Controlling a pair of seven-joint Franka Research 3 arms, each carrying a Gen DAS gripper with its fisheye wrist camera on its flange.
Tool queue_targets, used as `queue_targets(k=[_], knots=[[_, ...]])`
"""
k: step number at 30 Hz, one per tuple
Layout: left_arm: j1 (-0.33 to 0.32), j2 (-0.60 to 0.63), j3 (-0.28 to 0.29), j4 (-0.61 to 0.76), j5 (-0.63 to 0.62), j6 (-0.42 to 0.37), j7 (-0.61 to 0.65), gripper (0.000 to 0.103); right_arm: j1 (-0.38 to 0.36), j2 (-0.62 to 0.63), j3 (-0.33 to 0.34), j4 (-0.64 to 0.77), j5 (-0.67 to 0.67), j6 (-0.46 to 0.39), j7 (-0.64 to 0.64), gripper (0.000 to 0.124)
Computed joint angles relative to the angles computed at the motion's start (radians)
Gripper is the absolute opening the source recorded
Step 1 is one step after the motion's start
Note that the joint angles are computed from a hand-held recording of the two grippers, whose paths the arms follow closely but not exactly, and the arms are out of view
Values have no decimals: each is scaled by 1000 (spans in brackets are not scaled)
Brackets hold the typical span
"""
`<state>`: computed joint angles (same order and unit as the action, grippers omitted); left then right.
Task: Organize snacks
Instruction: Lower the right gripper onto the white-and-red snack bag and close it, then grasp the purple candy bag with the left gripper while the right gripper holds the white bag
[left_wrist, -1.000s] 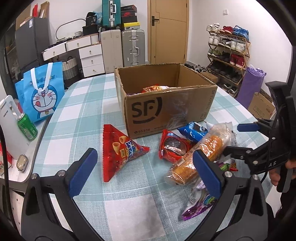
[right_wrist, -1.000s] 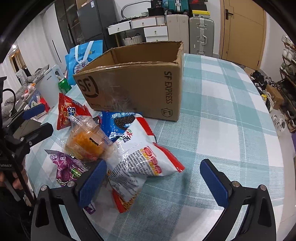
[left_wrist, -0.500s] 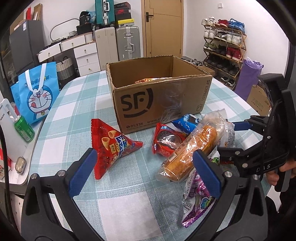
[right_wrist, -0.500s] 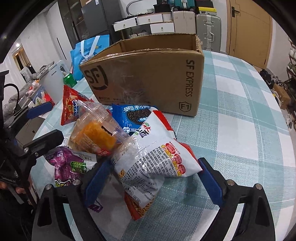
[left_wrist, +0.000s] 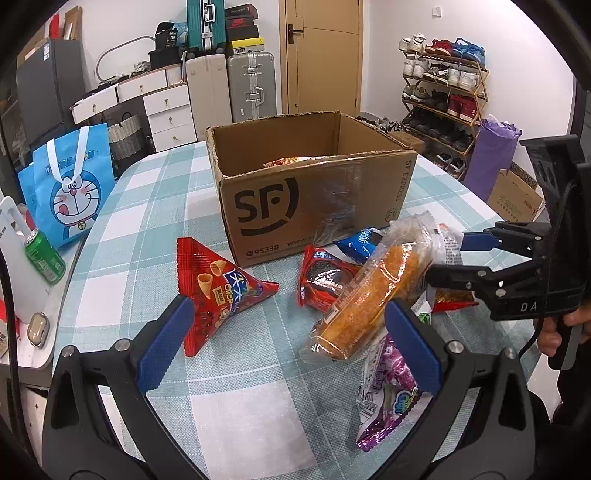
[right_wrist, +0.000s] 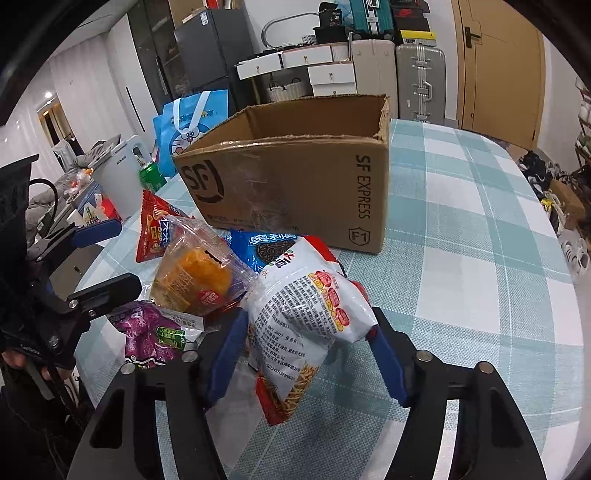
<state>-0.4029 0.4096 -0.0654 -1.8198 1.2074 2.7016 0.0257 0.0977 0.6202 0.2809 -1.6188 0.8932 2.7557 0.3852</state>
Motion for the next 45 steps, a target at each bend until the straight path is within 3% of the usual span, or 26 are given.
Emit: queue_targets(k=[8, 15, 20, 24, 31, 36, 42, 45], knots=[[1, 1, 2, -1, 10, 24, -8, 103, -42, -11, 24, -1, 75, -8, -65, 59], [-1, 21, 13, 19, 33, 47, -22, 103, -15, -7, 14, 2, 90, -17, -86, 59], [20, 32, 16, 17, -1, 116, -32, 102, -16, -14, 36, -13, 136, 17, -133, 59], [17, 30, 33, 8, -14, 161, -27, 102, -56, -18, 72, -11, 234, -23, -214, 59], [-1, 84, 34, 51, -107, 128, 85, 102, -6, -35, 37, -25, 281, 5, -264, 59], [-13, 91, 58, 55, -126, 170, 97, 102, -5, -40, 26, -24, 305, 1, -269, 59], [33, 81, 13, 30, -271, 206, 224, 101, -3, -41, 13, -21, 304, -3, -262, 59], [-2, 48, 56, -7, -255, 258, 210, 101, -5, -44, 9, -20, 307, -8, -256, 59]])
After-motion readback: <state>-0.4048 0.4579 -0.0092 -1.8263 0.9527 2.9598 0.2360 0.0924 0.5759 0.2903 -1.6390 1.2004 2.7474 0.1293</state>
